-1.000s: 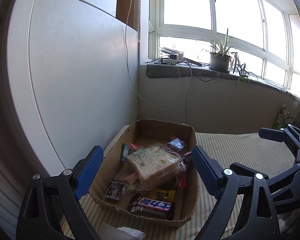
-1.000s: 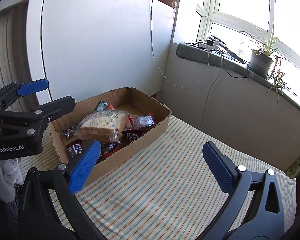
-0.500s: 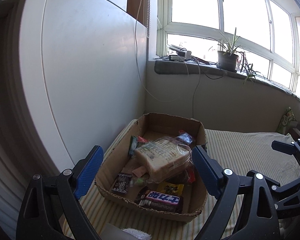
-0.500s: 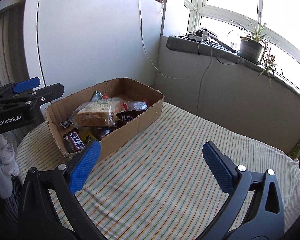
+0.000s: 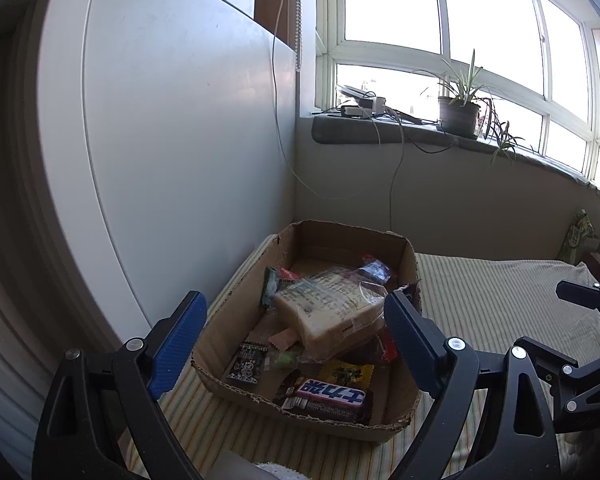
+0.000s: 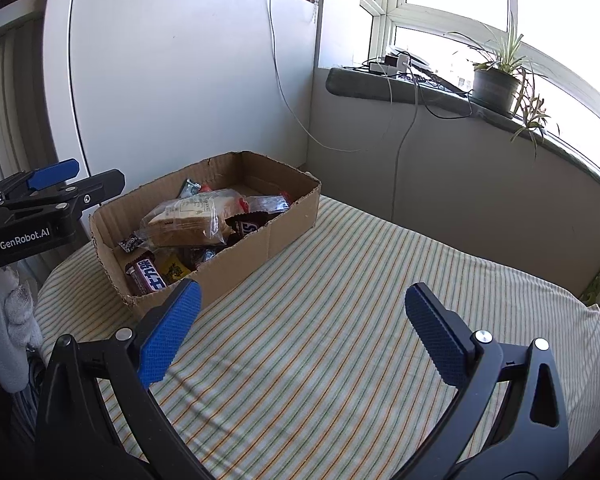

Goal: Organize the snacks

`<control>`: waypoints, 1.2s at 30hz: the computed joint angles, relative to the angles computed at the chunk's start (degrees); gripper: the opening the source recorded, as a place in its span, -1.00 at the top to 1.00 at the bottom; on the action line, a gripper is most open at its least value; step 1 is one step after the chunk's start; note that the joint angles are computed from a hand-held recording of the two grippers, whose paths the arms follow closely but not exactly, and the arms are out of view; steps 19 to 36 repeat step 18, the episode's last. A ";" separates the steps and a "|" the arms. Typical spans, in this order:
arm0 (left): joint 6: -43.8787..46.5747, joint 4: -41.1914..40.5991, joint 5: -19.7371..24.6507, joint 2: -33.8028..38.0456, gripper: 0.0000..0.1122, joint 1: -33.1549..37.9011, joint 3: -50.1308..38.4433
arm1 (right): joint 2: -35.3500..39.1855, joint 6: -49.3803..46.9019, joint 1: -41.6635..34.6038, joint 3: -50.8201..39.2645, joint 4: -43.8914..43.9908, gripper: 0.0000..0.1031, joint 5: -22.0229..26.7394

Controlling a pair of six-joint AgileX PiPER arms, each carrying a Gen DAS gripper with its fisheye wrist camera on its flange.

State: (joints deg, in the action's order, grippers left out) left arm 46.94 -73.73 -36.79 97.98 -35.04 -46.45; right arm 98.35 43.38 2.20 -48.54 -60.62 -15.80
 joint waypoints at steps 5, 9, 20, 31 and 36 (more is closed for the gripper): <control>-0.63 0.34 -0.27 0.13 -0.61 0.14 0.10 | 0.27 -0.21 -0.06 0.17 0.05 -1.00 0.34; -1.15 1.28 -0.66 0.22 -0.61 -0.03 0.40 | 0.36 0.64 -0.45 0.18 -1.09 -1.00 0.58; -0.82 1.53 -2.38 0.53 -0.61 -1.44 0.85 | 0.05 1.05 -2.00 0.49 -1.22 -1.00 0.68; -0.82 1.53 -2.38 0.53 -0.61 -1.44 0.85 | 0.05 1.05 -2.00 0.49 -1.22 -1.00 0.68; -0.82 1.53 -2.38 0.53 -0.61 -1.44 0.85 | 0.05 1.05 -2.00 0.49 -1.22 -1.00 0.68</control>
